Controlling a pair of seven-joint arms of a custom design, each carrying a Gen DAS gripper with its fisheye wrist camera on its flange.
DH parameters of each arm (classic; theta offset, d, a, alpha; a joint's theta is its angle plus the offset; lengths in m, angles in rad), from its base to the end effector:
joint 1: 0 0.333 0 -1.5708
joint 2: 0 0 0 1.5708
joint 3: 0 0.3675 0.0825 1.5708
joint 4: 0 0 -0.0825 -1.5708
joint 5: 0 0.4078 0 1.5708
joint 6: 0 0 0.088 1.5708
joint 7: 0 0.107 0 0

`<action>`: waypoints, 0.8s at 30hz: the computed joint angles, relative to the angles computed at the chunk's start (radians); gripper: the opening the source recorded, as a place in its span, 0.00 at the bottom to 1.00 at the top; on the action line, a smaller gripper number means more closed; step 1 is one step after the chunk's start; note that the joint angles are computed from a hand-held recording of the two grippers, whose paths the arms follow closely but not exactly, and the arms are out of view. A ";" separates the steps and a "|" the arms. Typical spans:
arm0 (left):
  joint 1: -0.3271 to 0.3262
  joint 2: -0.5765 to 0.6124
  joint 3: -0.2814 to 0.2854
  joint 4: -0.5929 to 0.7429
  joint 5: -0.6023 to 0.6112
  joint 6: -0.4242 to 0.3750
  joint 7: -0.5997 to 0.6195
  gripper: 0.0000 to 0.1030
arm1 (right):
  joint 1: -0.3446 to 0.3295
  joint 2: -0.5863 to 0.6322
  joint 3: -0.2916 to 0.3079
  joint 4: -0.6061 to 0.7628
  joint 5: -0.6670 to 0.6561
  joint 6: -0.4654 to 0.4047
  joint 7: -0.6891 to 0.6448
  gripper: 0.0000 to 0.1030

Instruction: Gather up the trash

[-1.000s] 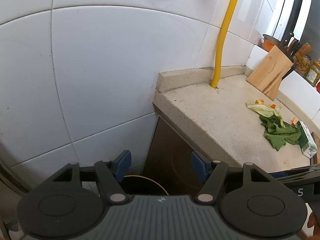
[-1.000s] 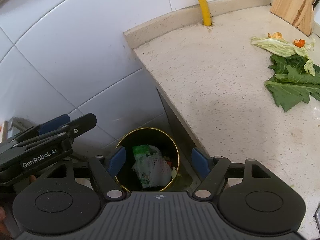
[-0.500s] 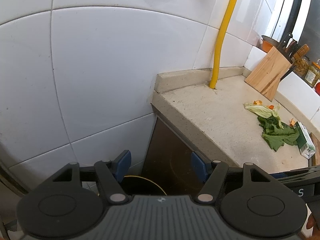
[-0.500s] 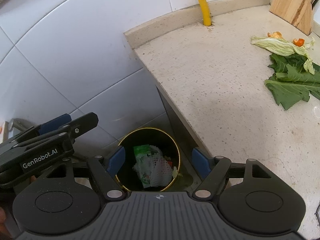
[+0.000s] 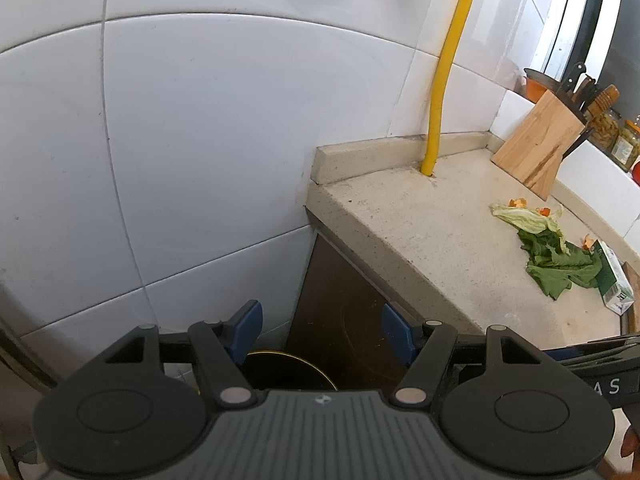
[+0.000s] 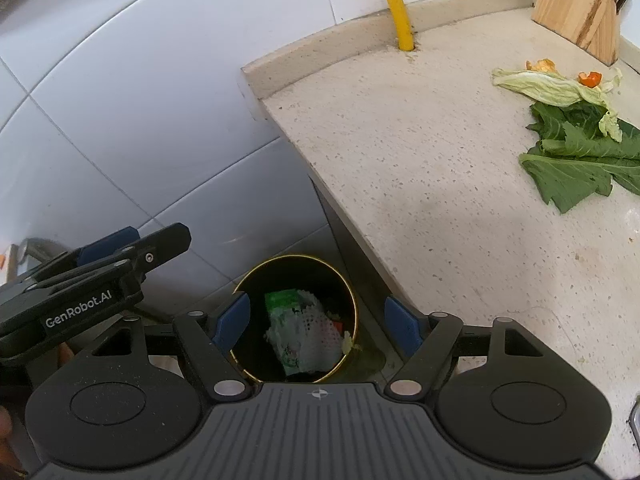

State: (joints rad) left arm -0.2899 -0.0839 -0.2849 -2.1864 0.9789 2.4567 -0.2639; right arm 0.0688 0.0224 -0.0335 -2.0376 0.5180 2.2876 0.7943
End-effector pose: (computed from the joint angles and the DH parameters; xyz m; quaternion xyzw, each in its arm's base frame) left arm 0.4720 -0.3102 0.4985 -0.8068 0.4382 -0.2865 0.2737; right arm 0.5999 0.0326 0.4980 -0.8383 0.4907 -0.0156 0.2370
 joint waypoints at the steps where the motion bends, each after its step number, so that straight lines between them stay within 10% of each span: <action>1: 0.000 -0.001 0.000 -0.001 0.000 0.001 -0.003 0.58 | 0.000 0.001 0.000 0.001 0.000 -0.003 -0.001 0.78; 24: -0.009 0.016 0.000 0.012 -0.004 -0.033 0.022 0.58 | -0.007 0.038 -0.003 0.042 0.027 -0.064 -0.041 0.79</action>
State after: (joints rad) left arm -0.2987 -0.0675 -0.2845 -2.1740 0.9749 2.4239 -0.2422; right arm 0.0614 0.0606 -0.0363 -1.9957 0.5450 2.2238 0.7533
